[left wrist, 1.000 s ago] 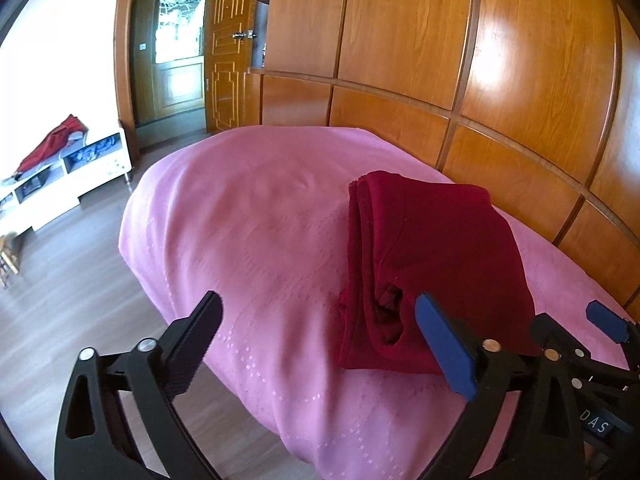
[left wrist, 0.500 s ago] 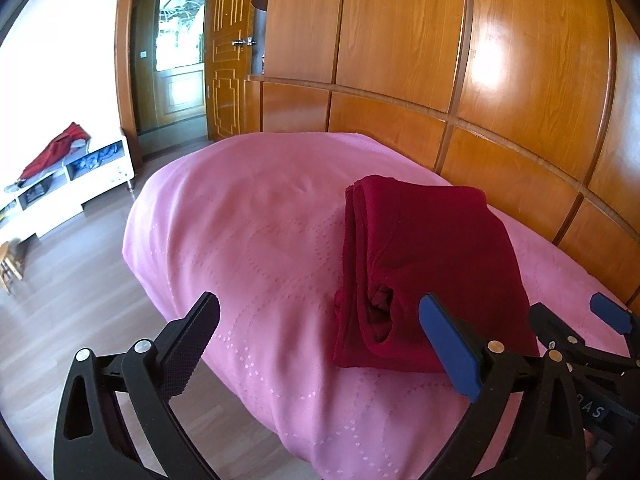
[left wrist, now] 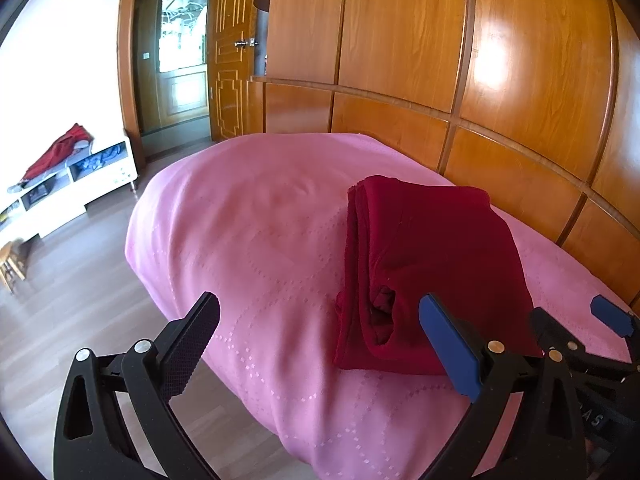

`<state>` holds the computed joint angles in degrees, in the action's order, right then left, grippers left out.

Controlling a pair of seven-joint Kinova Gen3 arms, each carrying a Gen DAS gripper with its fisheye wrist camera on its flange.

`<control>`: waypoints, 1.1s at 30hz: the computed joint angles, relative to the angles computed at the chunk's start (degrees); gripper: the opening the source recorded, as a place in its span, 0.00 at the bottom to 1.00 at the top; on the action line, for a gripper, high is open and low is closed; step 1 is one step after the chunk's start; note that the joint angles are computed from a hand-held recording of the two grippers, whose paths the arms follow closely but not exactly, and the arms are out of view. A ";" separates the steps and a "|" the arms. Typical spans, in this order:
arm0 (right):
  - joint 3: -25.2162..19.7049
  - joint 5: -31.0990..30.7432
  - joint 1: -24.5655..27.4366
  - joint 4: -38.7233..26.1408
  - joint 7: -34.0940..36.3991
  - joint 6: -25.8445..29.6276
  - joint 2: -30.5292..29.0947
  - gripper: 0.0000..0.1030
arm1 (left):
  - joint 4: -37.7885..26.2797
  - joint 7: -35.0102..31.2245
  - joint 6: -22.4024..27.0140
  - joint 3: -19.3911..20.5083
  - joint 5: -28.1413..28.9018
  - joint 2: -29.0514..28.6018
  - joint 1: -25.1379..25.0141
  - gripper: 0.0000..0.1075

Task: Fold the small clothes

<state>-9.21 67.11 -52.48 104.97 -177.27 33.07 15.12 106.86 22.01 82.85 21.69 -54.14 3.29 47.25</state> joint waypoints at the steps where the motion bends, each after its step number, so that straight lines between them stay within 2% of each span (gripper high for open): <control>1: -0.04 -0.02 0.01 0.00 0.03 -0.08 -0.03 0.97 | -0.07 0.03 0.16 0.03 -0.01 0.06 0.05 0.92; 11: -0.09 1.24 0.33 0.77 -1.76 -1.28 -0.56 0.97 | -0.76 0.99 1.95 0.24 -0.14 0.64 0.96 0.92; 33: -0.47 1.32 0.80 0.97 -1.40 -2.07 -0.77 0.97 | -0.70 1.61 2.27 0.22 0.34 0.37 1.10 0.92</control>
<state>-9.68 68.43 -51.69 105.95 -178.67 31.00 14.34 106.17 23.62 85.12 21.91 -53.80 3.66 48.36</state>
